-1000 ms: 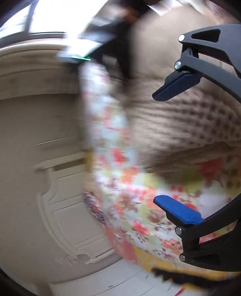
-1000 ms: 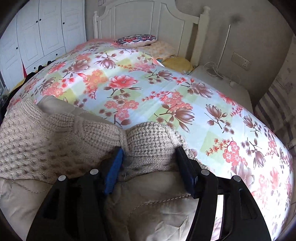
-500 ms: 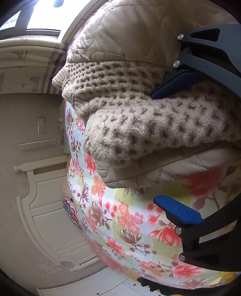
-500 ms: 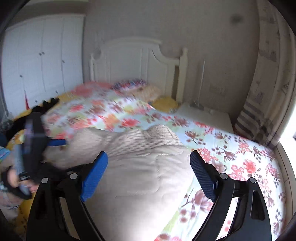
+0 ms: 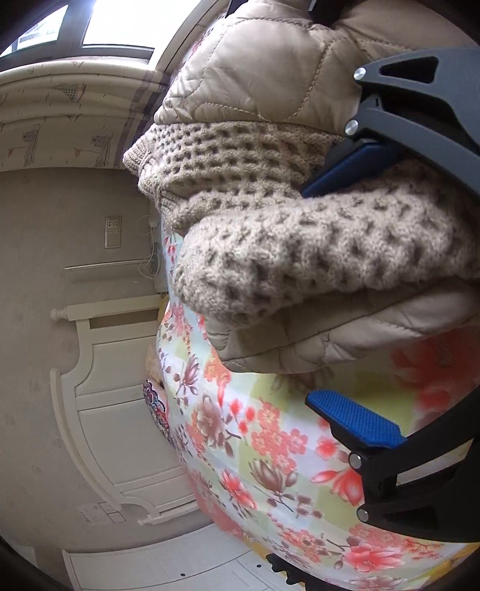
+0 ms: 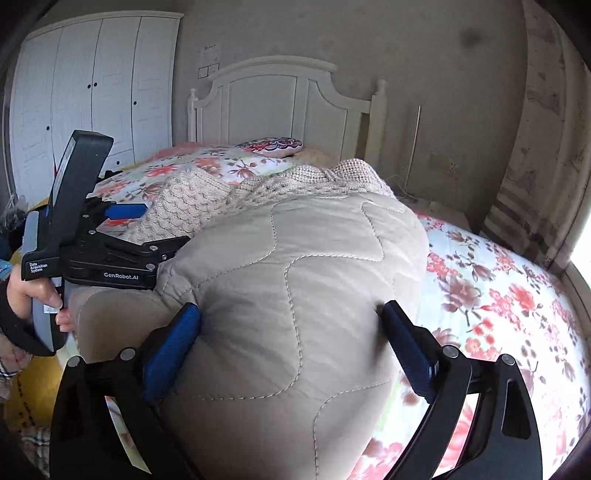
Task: Fold large clothes
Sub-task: 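Lower the folded bundle onto the bed and open both tools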
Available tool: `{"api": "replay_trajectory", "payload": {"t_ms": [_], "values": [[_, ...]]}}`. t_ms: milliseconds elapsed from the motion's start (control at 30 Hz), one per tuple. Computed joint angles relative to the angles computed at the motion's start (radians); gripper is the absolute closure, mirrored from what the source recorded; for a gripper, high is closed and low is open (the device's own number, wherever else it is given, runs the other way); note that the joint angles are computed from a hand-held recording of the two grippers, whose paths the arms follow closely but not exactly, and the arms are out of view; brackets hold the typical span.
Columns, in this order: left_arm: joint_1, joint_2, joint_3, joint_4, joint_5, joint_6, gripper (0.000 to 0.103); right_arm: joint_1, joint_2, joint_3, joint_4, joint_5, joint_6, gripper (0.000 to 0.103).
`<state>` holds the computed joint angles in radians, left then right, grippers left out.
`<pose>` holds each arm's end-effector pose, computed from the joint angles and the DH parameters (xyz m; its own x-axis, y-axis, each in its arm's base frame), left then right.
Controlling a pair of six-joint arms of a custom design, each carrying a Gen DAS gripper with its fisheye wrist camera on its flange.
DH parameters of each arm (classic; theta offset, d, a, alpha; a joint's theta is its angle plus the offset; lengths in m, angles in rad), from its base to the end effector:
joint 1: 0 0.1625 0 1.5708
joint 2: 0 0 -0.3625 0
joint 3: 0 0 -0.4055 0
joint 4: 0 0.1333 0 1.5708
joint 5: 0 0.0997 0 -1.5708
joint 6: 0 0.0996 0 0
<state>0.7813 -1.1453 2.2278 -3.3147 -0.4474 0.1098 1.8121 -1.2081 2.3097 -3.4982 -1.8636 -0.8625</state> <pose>-0.1588 -0.4718 0.1618 -0.6322 -0.0214 -0.7745 0.6334 0.5614 -0.5326 0.2090 -0.4116 0.1484 -0.5147 -0.5148 0.6856 -0.8500 0.4110 -0.3296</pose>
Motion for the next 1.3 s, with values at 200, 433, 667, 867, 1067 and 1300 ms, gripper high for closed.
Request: {"api": "replay_trajectory", "payload": {"t_ms": [200,433,667,867,1067,1300], "values": [[0.081,0.078,-0.141,-0.06,-0.12,0.129,0.002,0.012,-0.053,-0.149,0.297,-0.015,0.109,0.014],[0.144,0.119,-0.253,-0.003,-0.223,0.176,0.002,0.051,0.169,-0.581,0.385,-0.043,0.107,0.043],[0.17,0.118,-0.279,0.031,-0.255,0.144,0.002,-0.022,0.549,-1.087,0.954,-0.256,0.262,0.048],[0.178,0.109,-0.277,0.052,-0.276,0.123,0.002,-0.01,0.543,-1.056,0.864,-0.282,0.202,0.047],[0.167,0.107,-0.267,0.055,-0.249,0.115,0.002,0.024,0.506,-0.969,0.638,-0.345,0.156,0.027],[0.047,0.107,-0.234,0.027,0.01,0.12,0.002,0.046,0.092,-0.411,0.293,-0.094,0.131,0.014]]}}
